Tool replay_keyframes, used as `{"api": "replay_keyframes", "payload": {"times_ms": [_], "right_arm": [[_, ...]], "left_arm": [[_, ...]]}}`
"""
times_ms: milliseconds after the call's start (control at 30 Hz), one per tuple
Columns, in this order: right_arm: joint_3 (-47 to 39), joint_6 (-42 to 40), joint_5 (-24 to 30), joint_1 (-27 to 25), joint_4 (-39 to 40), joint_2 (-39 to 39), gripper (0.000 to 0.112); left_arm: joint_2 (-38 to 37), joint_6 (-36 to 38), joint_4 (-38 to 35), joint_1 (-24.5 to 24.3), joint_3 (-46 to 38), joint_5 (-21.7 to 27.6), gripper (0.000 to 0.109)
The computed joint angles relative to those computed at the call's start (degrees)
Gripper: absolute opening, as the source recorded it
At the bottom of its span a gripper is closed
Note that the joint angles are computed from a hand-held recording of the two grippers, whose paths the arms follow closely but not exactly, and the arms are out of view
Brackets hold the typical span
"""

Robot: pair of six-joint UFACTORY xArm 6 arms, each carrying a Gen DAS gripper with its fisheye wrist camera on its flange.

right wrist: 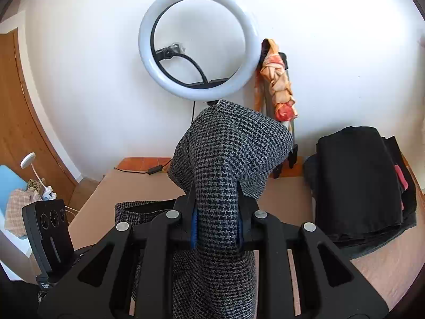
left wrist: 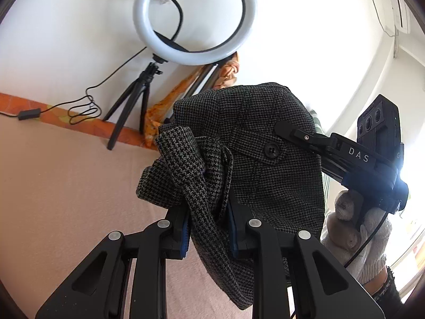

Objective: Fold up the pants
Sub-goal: 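Lift the folded shorts with both tools and carry them onto the clothes stack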

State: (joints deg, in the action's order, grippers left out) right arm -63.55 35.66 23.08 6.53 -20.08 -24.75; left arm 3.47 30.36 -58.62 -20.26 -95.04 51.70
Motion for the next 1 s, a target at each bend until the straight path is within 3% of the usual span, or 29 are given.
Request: {"api": "replay_keyframes", "payload": {"times_ms": [133,367,700,867,1000], "right_arm": [[0.41,-10.15,0.42,-5.27,9.82,-2.42,0.022],[-3.82,-35.57,2.16,-15.23,33.28,-0.87,0.022],[-17.08,-67.53,9.59,-29.88,64.03,11.39,0.022],[-23.57,-72.75,16.14,-35.51,67.09,19.48,0.022],[-25.65,-72.46,18.59,-39.37,69.24,24.48,0.023]], "left_arm": [[2.72,-1.19,-0.44,-3.97,-3.97,-2.29,0.021],[10.21,-4.12,0.81,-10.44,-14.07,-6.41,0.021],[29.31,-12.13,9.62,-17.88,-38.18,-12.33,0.021],[40.48,-19.12,15.56,-19.67,-51.23,-9.88,0.02],[37.42,-16.87,13.44,-20.94,-42.91,-12.64,0.02]]}}
